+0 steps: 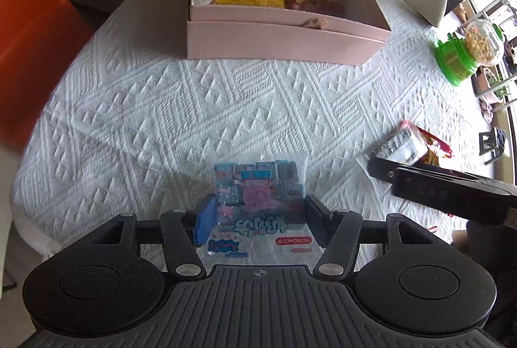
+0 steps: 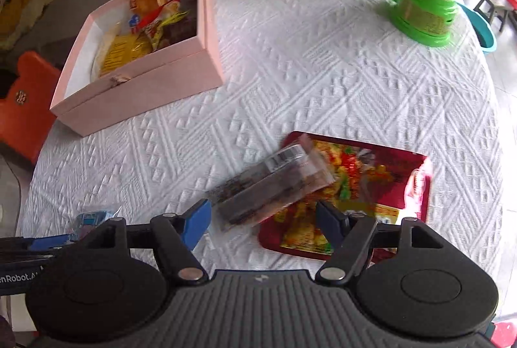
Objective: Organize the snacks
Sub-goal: 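Lift the candy packet with the left tool while the right tool approaches the brown stick snack, then release the candy packet into the pink box with the left tool while the right tool grasps the stick snack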
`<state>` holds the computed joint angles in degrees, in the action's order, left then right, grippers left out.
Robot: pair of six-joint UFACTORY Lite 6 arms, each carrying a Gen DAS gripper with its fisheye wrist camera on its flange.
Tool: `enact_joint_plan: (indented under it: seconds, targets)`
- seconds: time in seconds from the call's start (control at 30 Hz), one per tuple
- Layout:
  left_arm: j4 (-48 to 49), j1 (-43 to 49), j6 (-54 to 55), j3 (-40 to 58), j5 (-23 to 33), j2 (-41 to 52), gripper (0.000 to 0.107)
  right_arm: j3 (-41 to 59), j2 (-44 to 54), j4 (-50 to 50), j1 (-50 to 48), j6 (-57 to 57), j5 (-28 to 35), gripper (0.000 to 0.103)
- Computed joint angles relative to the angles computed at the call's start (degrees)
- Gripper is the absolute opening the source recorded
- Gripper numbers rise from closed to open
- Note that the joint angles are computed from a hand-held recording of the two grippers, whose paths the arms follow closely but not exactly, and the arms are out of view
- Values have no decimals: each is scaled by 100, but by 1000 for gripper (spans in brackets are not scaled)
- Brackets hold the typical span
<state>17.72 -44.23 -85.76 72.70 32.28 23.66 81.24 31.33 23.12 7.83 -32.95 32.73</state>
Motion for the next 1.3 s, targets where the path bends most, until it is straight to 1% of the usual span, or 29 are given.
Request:
enact_joint_plan:
  seconds: [0.13, 0.2, 0.23, 0.3, 0.37, 0.43, 0.53, 0.57, 0.6, 0.67, 0.77, 0.8, 0.83, 0.9, 0.93, 1.03, 1.07, 1.1, 1.13, 1.17, 1.2, 1.23, 1.27, 1.3]
  targets:
    - [-29, 67, 126, -92, 88, -143, 64, -177, 123, -679, 578, 304, -867, 75]
    - [-19, 71, 93, -147, 88, -204, 64, -148, 156, -644, 669, 60, -979, 72]
    - [-20, 72, 82, -160, 88, -222, 64, -74, 199, -521, 674, -161, -917, 69]
    - [-61, 69, 99, -195, 79, -256, 64, 80, 229, -340, 642, -611, -675, 48]
    - [-132, 66, 163, -104, 99, -211, 64, 80, 145, -542, 621, -603, -597, 40]
    - [-134, 62, 199, -79, 121, -251, 64, 113, 55, -534, 526, -689, -366, 39]
    - [-46, 36, 138, -55, 180, -400, 64, 152, -189, -262, 265, -964, 253, 36]
    - [84, 25, -1, -69, 181, -502, 64, 188, -290, -186, 186, -1012, 516, 23]
    - [271, 11, -148, -64, 193, -602, 64, 243, -362, -195, 134, -1004, 734, 2]
    - [651, 28, -238, 145, 377, -699, 64, 211, -657, -35, -38, -1230, 1022, 2]
    - [645, 255, 85, 534, 563, -621, 64, 219, -848, -29, -155, -1410, 1097, 3]
    - [628, 318, 174, 631, 594, -567, 64, 266, -802, -62, -174, -1399, 1109, 8]
    - [608, 364, 261, 724, 633, -499, 64, 318, -720, -153, -169, -1313, 1093, 14]
    - [477, 433, 440, 850, 638, -352, 64, 288, -537, -198, -143, -1254, 880, 51]
    - [370, 448, 521, 859, 589, -289, 64, 287, -422, -225, -103, -1212, 743, 56]
    - [11, 412, 761, 850, 457, -85, 64, 185, -100, -425, 108, -964, 305, 57]
    - [-118, 393, 835, 826, 408, -41, 64, 249, 52, -655, 227, -688, 225, 58]
    - [-238, 373, 897, 787, 347, -6, 64, 359, 213, -1002, 365, -331, 207, 64]
    - [-351, 359, 964, 745, 288, 23, 64, 376, 279, -1317, 492, -75, 105, 66]
    - [-437, 349, 1022, 724, 243, 60, 64, 201, 206, -1422, 588, -58, -191, 73]
    - [-512, 348, 1088, 719, 209, 102, 64, 30, 122, -1287, 618, -279, -452, 74]
    - [-580, 354, 1159, 738, 186, 158, 64, 15, 149, -1129, 634, -509, -530, 74]
    - [-622, 361, 1209, 760, 176, 199, 64, 141, 244, -940, 620, -708, -454, 74]
    - [-631, 369, 1229, 779, 169, 219, 64, 456, 427, -696, 561, -893, -138, 63]
